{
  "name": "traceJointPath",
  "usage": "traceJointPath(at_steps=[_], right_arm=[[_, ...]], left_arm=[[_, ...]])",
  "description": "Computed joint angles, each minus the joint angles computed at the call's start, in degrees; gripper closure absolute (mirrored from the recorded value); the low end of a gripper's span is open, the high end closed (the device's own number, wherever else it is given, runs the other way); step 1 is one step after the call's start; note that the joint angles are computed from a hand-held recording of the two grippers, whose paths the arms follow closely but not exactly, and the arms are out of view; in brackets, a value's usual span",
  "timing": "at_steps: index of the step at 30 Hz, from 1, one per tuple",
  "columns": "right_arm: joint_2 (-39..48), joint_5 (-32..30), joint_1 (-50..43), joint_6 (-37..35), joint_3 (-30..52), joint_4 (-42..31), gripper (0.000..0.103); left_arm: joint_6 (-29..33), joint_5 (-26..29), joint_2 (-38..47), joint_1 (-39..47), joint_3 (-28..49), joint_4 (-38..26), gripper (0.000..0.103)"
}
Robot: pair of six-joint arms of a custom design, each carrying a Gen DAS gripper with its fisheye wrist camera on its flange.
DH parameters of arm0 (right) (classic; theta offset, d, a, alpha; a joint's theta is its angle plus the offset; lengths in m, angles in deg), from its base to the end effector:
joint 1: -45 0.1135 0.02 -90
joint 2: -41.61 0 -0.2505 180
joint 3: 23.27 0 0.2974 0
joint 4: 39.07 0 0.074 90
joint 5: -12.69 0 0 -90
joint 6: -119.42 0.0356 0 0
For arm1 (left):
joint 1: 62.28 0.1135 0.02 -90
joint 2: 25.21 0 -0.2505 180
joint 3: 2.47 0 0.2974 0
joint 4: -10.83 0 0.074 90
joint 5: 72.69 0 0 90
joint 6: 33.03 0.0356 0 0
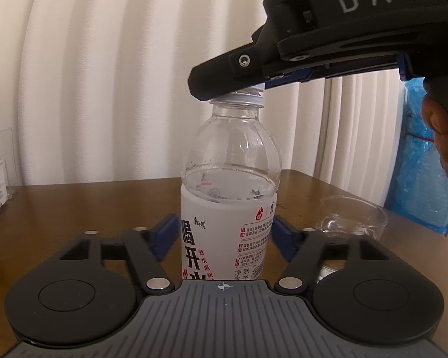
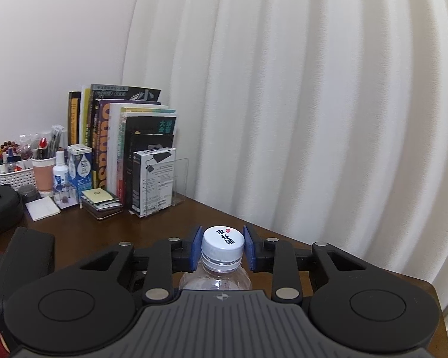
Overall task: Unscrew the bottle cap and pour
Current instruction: 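Regrasp the cap with the right gripper and twist it tighter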
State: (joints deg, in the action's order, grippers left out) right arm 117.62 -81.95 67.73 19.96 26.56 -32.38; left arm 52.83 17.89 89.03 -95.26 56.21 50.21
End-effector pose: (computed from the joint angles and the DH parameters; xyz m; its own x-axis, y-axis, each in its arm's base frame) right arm 0.3028 0.1300 0.1888 -0.2287 -0.2734 -0.9343 -0.4998 0.8566 -0.1283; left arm 0.3322 -0.2160 0.0661 -0.2730 0.0911 -0.9577 0.5342 0.8423 -0.0721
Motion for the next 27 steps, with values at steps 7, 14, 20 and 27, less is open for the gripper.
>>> traceJointPath(at_steps=[7,14,20,27], right_arm=[[1.8,-13.7,-5.9,-4.7,5.2,-8.0,0.071],[5.9,-28.0,-11.6,-14.9,12.8,-18.6,0.071],[8.2,-35.0,-14.5,-16.2,14.9,-20.5,0.071],[7.6,-33.2,-14.3,-13.8,13.4,-18.0,0.067]], left_arm=[[0.7,0.9,0.6,0.5,0.9,-0.5,0.045],[1.3,1.6,0.5,0.7,0.8,-0.4,0.045],[1.4,1.5,-0.3,0.6,-0.1,-0.3,0.045],[0.9,1.5,0.3,0.5,0.2,-0.1,0.045]])
